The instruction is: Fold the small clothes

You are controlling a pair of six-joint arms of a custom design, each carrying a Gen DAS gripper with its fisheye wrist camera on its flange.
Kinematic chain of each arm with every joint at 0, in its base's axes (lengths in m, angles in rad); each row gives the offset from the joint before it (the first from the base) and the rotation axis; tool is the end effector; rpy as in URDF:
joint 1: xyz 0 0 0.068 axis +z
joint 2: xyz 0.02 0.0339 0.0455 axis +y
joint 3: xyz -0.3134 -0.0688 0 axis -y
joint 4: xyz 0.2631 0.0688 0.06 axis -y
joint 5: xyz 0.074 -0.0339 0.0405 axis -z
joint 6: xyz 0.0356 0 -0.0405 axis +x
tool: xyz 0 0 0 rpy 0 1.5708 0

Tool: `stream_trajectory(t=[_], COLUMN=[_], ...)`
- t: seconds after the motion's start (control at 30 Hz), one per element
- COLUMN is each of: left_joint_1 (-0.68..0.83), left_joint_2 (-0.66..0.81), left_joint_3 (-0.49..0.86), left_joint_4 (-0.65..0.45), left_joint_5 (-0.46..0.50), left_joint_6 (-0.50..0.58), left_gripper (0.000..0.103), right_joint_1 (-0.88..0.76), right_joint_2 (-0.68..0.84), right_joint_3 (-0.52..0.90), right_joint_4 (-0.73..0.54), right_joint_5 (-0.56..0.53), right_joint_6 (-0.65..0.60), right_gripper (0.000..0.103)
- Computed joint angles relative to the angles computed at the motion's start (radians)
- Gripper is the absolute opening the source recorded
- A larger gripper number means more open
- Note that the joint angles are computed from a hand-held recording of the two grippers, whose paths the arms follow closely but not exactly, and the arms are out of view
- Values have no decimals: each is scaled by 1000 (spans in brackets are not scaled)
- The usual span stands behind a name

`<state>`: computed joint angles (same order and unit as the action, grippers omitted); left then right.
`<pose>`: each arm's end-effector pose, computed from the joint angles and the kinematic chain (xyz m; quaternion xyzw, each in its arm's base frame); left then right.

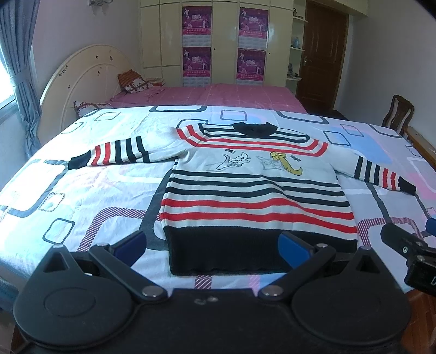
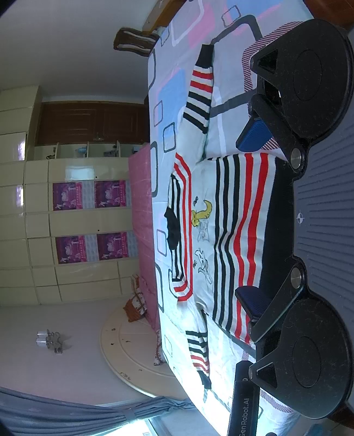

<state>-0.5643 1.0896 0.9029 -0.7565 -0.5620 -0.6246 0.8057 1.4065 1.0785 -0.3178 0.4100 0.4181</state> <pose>0.1840 -0.0940 0.3171 -0.1131 0.9109 0.0524 0.3934 0.2335 0.2227 0.3305 -0.0796 0.8773 0.1018 0.4622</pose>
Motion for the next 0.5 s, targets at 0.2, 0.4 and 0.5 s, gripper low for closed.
stream_trajectory(t=[0.2,0.4,0.5], left_joint_1=[7,44,69], left_joint_2=[-1,11,21], left_joint_3=[-4,-6,-6], left_joint_4=[9,39,61], left_joint_5=[4,24,38], left_joint_6=[13,54,80], left_gripper=[103,103,103], right_joint_1=[5,-5,-13], right_joint_2=[8,22,37], right_joint_3=[8,18,24], right_joint_4=[-9,-6,-4], right_joint_5=[10,1,2], right_joint_6=[7,18,11], right_gripper=[103,103,103])
